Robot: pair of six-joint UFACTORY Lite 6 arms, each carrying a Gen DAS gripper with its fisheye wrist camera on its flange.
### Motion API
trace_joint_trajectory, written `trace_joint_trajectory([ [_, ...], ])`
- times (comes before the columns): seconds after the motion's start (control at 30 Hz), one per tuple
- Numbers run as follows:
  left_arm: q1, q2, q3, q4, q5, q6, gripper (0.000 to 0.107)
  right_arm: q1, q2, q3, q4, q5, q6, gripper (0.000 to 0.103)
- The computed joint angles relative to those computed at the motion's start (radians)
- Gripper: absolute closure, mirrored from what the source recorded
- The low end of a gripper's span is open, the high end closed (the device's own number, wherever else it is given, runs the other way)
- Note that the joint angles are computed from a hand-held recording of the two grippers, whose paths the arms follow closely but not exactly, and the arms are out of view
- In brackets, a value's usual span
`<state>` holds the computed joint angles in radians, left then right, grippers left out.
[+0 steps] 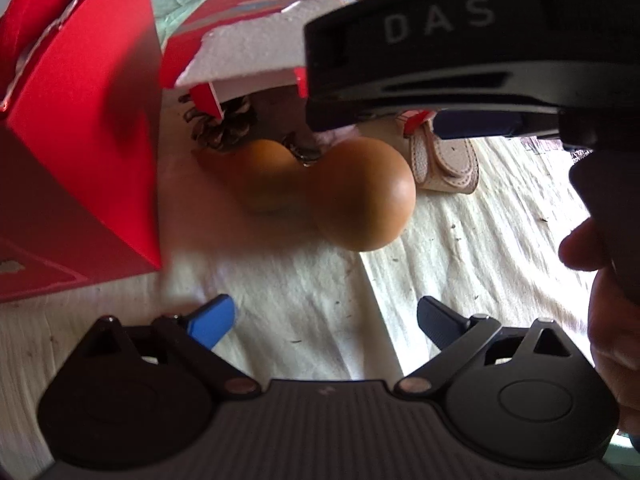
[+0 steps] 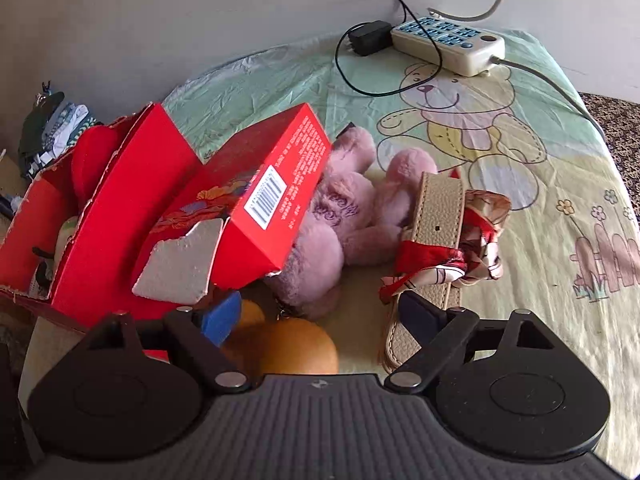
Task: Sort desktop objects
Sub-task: 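Close the right gripper around the neck of the brown gourd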
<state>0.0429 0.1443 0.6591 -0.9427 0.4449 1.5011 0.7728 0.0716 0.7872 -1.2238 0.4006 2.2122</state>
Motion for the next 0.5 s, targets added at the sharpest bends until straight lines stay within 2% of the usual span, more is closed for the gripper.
trace_joint_trajectory([
  [0.03, 0.004, 0.004, 0.002, -0.003, 0.004, 0.008, 0.009, -0.002, 0.009, 0.009, 0.018, -0.011, -0.025, 0.023],
  [0.2, 0.021, 0.025, 0.012, -0.045, 0.021, 0.076, 0.009, 0.025, 0.016, 0.009, 0.074, -0.011, -0.118, 0.028],
  [0.23, 0.027, 0.037, 0.021, -0.046, 0.034, 0.086, 0.006, 0.033, 0.011, 0.008, 0.1, -0.007, -0.154, 0.029],
  [0.3, 0.038, 0.058, 0.037, -0.048, 0.057, 0.109, 0.005, 0.036, -0.023, -0.014, 0.163, -0.041, -0.214, 0.031],
  [0.37, 0.047, 0.067, 0.041, -0.056, 0.062, 0.14, 0.005, 0.016, -0.071, -0.07, 0.221, -0.153, -0.246, 0.039],
  [0.4, 0.047, 0.076, 0.038, -0.078, 0.055, 0.167, 0.005, 0.02, -0.095, -0.094, 0.207, -0.166, -0.212, 0.043],
  [0.5, 0.027, 0.082, 0.028, -0.142, 0.04, 0.216, 0.005, 0.04, -0.17, -0.149, 0.08, -0.131, -0.055, 0.044],
])
